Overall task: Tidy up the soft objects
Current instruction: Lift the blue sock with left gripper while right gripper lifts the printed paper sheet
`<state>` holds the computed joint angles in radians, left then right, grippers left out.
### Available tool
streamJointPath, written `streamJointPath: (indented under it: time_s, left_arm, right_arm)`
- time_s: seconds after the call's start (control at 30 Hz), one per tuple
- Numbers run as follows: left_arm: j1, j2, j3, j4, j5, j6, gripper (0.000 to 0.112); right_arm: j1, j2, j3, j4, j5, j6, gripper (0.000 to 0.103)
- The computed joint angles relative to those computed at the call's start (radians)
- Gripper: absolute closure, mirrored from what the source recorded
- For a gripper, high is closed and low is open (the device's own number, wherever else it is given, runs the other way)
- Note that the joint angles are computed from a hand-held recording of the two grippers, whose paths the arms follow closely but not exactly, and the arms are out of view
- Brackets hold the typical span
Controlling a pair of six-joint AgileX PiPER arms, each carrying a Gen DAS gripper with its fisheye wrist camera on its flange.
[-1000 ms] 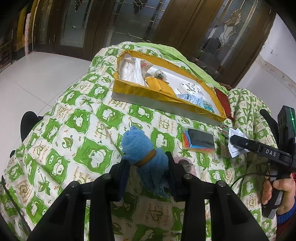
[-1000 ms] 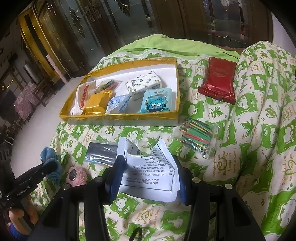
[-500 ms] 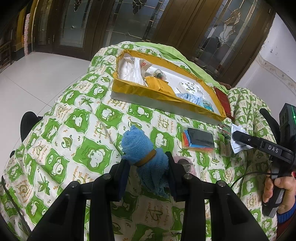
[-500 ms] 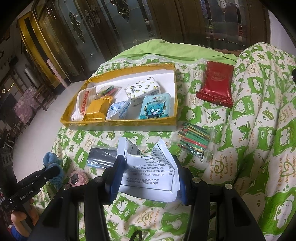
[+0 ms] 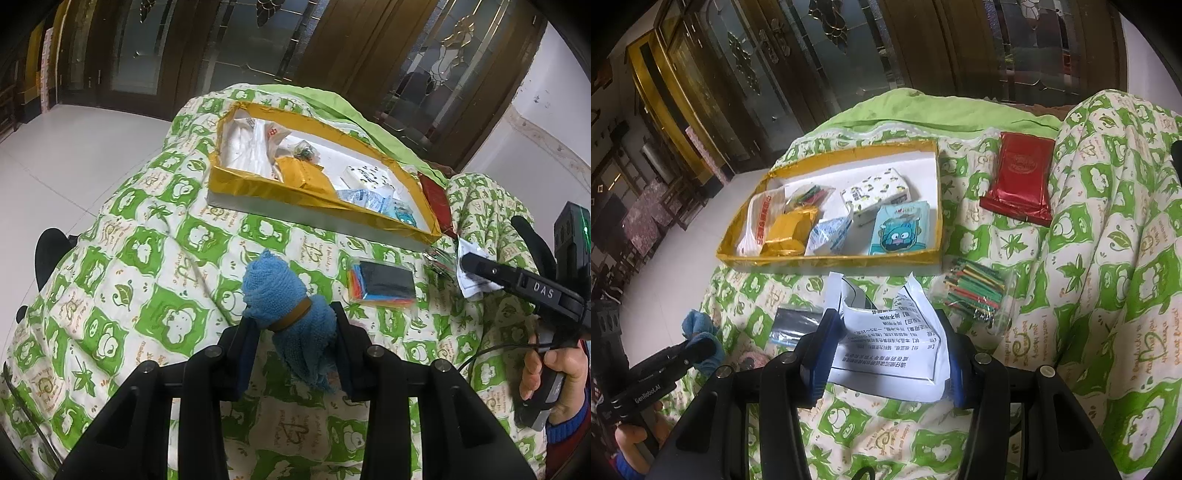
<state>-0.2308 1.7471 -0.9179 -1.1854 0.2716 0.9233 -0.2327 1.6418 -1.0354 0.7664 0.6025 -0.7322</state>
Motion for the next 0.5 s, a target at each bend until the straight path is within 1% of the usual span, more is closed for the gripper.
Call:
streamJointPath:
  time_s: [0.2, 0.3, 0.43, 0.5]
  left_arm:
    - [-0.022, 0.018, -0.059, 0.201, 0.022, -0.17, 0.076]
    - [-0.025, 0.026, -0.11, 0.292, 0.049, -0.248, 0.076]
    - [-0.021, 0.044, -0.181, 0.346, 0.086, -0.3, 0.076]
    - [-0.018, 0.058, -0.217, 0.375, 0.105, -0.329, 0.076]
  right_arm:
    - [-0.016, 0.031, -0.073, -0.014, 0.056, 0.035, 0.049]
    - [-0.019, 0.054, -0.121, -0.02, 0.097, 0.052, 0.049]
    - [-0.025, 0.088, -0.181, -0.015, 0.159, 0.073, 0.049]
    - [-0.019, 0.101, -0.205, -0.027, 0.176, 0.088, 0.049]
